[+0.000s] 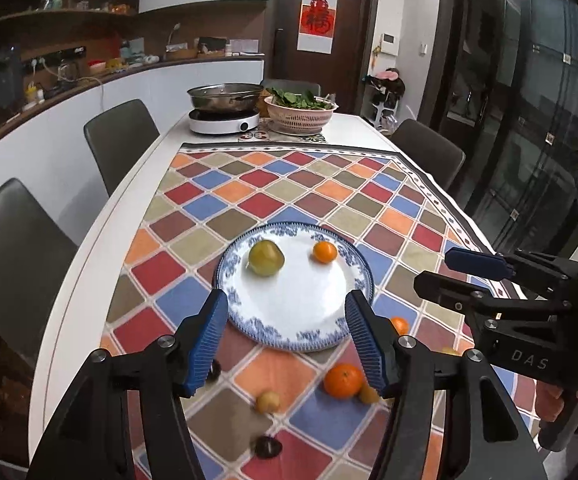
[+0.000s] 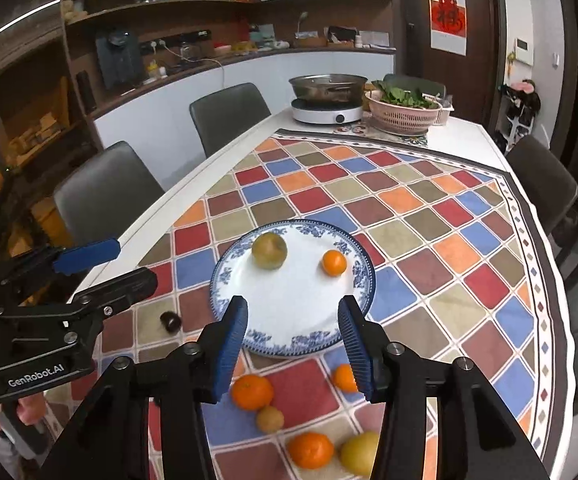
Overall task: Organize fruits
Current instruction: 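Move both tools back toward the remaining fruits on the tablecloth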
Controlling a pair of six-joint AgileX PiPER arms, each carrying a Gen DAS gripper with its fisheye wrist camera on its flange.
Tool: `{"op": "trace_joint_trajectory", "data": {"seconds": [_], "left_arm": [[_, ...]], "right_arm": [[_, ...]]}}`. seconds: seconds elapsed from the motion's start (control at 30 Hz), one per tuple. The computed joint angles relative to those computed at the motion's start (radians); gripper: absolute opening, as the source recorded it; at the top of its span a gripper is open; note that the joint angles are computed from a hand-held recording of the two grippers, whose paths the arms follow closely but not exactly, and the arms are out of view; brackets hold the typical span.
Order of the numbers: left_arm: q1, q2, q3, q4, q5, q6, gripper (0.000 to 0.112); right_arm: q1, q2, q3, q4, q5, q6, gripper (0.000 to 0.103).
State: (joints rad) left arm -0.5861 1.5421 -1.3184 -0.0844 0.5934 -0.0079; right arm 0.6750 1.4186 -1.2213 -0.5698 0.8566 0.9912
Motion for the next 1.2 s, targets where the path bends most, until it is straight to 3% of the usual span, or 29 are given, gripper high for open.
{"op": "trace_joint_trajectory", "data": {"seconds": [0.33,0.6,1.2], "left_arm": [[-0.03,-0.16,0.201,0.111,-0.04,-0.1,0.066],[-0.046,-0.183,0.285,0.124,-0.027,-0.109,0.067],[-0.025,-0.075,0.352,0.083,-0.011,-0.087,0.067]], "right_arm": [[0.146,-0.029,0.061,-0.054,0.049,0.083,0.048],[0.172,-0.011,0.105,0.024,0.037,0.034,0.048],[0.027,0.154,0.083,0.336,0.022,-0.376,0.048]]}}
